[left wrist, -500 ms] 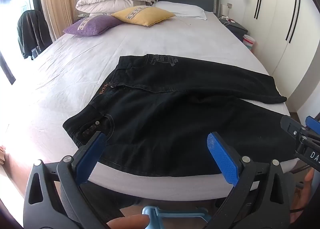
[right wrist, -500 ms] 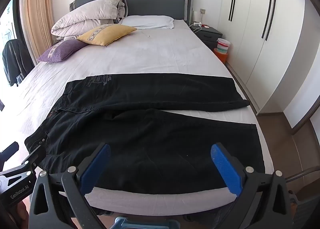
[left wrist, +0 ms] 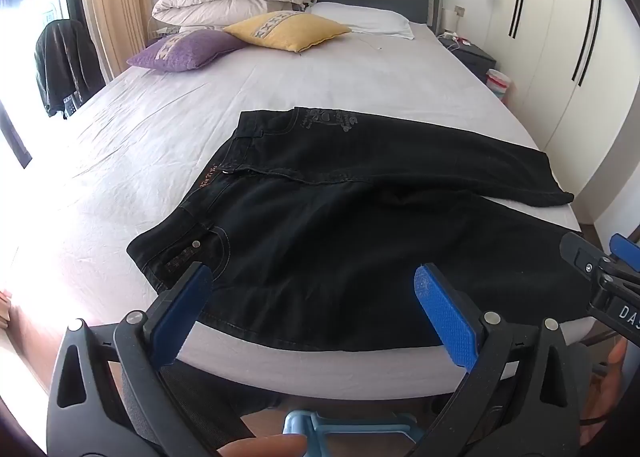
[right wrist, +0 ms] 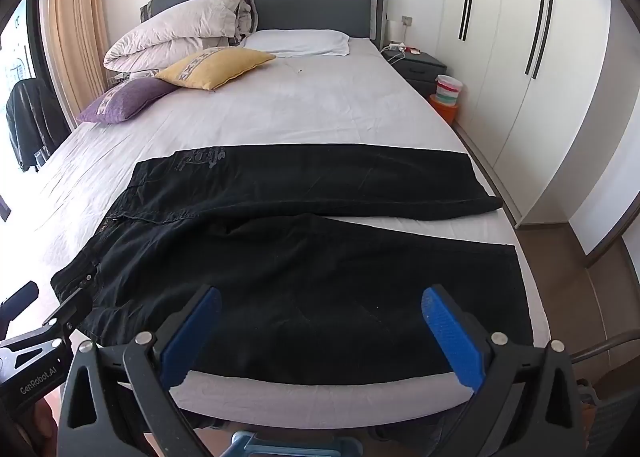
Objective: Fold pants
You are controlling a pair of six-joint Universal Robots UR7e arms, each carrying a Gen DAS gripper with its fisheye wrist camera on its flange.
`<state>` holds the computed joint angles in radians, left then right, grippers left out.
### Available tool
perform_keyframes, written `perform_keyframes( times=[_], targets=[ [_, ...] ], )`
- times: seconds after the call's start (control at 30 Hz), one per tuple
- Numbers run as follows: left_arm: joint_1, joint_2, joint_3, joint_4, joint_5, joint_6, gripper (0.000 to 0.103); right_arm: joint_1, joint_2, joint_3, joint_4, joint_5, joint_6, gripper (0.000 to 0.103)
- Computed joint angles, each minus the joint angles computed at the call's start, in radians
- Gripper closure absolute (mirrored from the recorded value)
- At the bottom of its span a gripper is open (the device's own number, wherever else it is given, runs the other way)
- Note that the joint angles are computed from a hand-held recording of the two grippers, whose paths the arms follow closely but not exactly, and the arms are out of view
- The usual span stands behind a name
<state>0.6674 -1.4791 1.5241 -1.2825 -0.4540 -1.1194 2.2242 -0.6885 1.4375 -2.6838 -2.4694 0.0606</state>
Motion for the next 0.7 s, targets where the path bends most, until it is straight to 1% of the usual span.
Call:
perform_keyframes(
  times=[0.03, 0.07, 0.17, 0.7],
  targets=[
    [-0.002, -0.001, 0.000, 0.003, -0.001, -0.004, 0.000, 0.001, -0.001, 0.002, -0.002, 0.000, -0.001, 0.000],
    [0.016, 0.006, -0.003, -0.016, 0.001, 0.016, 0.000, 0.001, -0.001, 0.003, -0.001, 0.000, 0.001, 0.000],
    [0.019, -0.002, 0.004, -0.023, 0.002, 0.022, 0.000, 0.000, -0.006, 0.008, 0.000, 0.003, 0.001, 0.000],
    [0.015, 0.003, -0.009, -0.004, -0.003, 0.011, 0.000, 0.001, -0.005, 0.011, -0.002, 0.006, 0.001, 0.000]
  ],
)
